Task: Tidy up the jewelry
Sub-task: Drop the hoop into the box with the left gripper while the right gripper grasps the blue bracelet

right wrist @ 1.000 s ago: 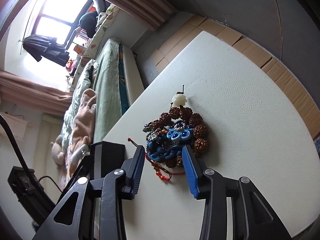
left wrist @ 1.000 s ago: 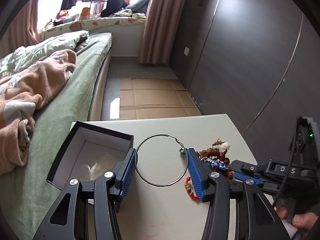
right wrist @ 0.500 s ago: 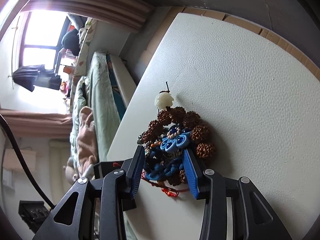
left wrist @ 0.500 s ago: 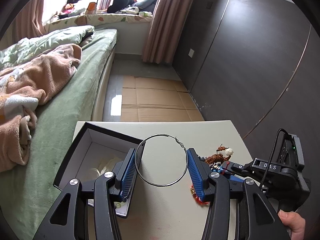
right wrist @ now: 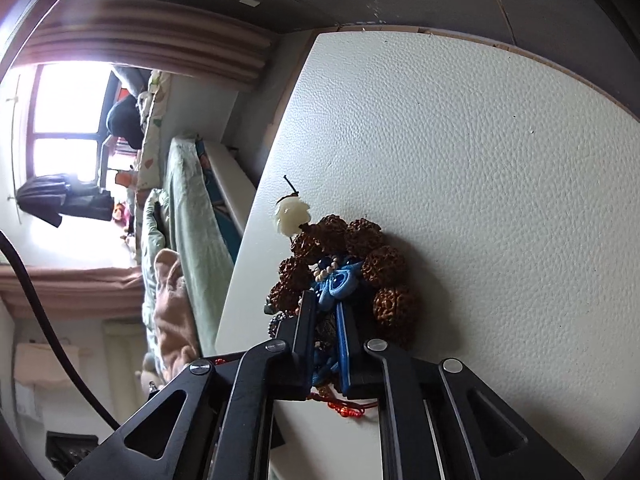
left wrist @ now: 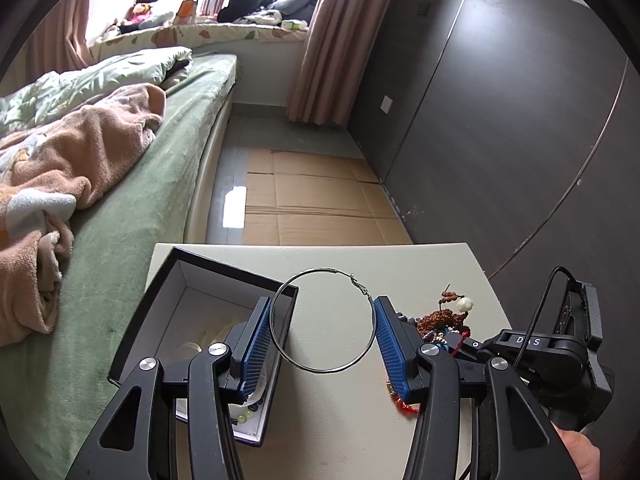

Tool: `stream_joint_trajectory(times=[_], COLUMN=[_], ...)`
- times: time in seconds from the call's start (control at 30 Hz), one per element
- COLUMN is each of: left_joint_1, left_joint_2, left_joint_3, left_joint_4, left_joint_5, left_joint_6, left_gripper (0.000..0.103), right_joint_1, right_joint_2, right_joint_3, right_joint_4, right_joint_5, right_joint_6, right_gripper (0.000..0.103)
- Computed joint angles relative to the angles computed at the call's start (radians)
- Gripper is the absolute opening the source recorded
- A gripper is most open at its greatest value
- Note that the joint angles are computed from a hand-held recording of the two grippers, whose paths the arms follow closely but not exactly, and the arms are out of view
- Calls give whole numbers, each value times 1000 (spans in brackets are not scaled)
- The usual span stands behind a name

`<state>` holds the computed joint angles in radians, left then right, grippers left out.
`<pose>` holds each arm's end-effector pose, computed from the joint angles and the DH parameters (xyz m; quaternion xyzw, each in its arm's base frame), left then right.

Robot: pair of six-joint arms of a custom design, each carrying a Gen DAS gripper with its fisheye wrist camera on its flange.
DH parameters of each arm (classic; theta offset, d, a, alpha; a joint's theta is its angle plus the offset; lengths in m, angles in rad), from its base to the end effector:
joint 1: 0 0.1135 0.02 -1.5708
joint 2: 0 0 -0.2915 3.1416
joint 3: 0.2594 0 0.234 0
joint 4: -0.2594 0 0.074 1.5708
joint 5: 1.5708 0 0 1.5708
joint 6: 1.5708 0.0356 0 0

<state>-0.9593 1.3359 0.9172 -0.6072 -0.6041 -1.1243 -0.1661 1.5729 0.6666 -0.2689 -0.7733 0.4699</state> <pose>0.1525 -0.1822 0.2715 -0.1555 0.9098 -0.0772 0.3770 0.2464 -0.0161 0.1722 0.2136 0.8858 0.3930 0.1240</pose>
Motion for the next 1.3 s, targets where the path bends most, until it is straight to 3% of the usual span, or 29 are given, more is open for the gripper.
stream_joint_trajectory(times=[0.33,0.73,1.0,1.07,1.13,1.2,1.3], left_joint_1=[-38,-105,-65,-29,-8,-16,-37], left_joint_2=[-66,-137,-192,-219,-260,-293,-317], left_joint_3=[-8,-14,-55,-78,-105,-116,-110], left_joint_4=[-84,-242,-294,-266,-242,-254,-287], left_joint_5=[-51,-119,-78,-27,4,-7,-33], left_joint_6=[-71,-200,-247,-227,-233,-274,-312], left_gripper=[52,52,53,57,75,85,86], right_joint_1=[-13,22,61,80,109,143,205], right_joint_2=[-99,-323,-441,-460,-477,-490,-514], right_joint_3=[-1,7,4,-2,-14,-23,-43], right_joint_4=[-28,-64,-57,-46,-27,-3,46], right_joint_5=[-36,-85,-147,-150,-154,-151,-148], right_joint_6=[-66,-155,-182,-173,-155,-136,-95], right_gripper=[10,10,10,10,10,10,10])
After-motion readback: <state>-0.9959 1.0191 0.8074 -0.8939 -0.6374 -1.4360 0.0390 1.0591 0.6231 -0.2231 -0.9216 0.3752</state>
